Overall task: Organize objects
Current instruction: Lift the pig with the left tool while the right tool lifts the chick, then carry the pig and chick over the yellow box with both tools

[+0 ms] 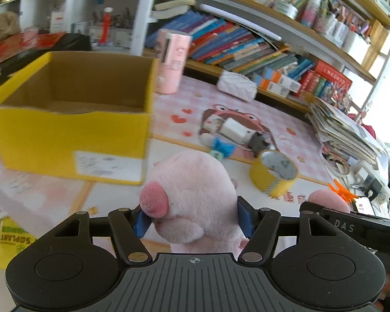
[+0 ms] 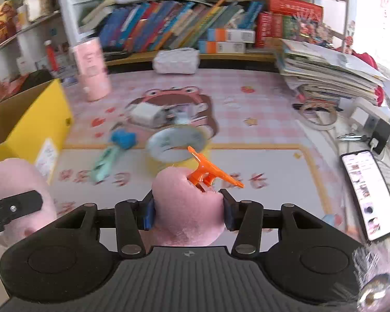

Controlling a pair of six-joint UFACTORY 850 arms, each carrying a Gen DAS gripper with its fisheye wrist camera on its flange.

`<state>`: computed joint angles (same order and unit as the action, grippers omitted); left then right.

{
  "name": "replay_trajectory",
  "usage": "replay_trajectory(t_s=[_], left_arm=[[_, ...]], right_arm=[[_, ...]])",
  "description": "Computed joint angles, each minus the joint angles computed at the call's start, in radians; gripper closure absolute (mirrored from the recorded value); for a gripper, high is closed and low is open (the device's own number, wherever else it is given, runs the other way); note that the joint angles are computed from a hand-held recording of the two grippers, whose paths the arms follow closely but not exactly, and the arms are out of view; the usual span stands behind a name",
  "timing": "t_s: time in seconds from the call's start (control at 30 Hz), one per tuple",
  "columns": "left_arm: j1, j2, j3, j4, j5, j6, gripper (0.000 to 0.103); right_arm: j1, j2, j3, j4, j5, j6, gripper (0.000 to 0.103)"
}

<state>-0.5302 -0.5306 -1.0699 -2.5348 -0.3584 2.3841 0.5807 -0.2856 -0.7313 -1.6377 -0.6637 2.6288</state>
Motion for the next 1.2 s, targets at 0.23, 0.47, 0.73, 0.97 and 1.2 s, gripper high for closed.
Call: replay_trajectory(t_s=[0.23,0.47,0.73,0.97,1.2], left_arm=[[0.089,0.083,0.112,0.015,-0.048,0.016,0.038],[0.171,0.138,0.186,0.052,-0.072,0.014,0.038],[0.249,0.174,0.235,0.115,-0.095,0.02,0.038],[0.303,0.195,0.263,0.12,-0.128,0.044,0.038],[0.33,0.2,0.267,0.136,-0.154,0.046,0.038]], right_arm=[[0.113,-0.032,-0.098,0.074,0.023,-0.065,0.057],[0.208,-0.105,-0.198,0.155,-0.003,-0.155,0.057],[0.27,-0.175,-0.284,0.197,-0.011,-0.152,0.057],[0.296,-0.22,-0.351,0.208,-0.016,-0.168,0.057],[0.312,-0.246,-0.397,0.222,-0.035,-0.201,0.057]])
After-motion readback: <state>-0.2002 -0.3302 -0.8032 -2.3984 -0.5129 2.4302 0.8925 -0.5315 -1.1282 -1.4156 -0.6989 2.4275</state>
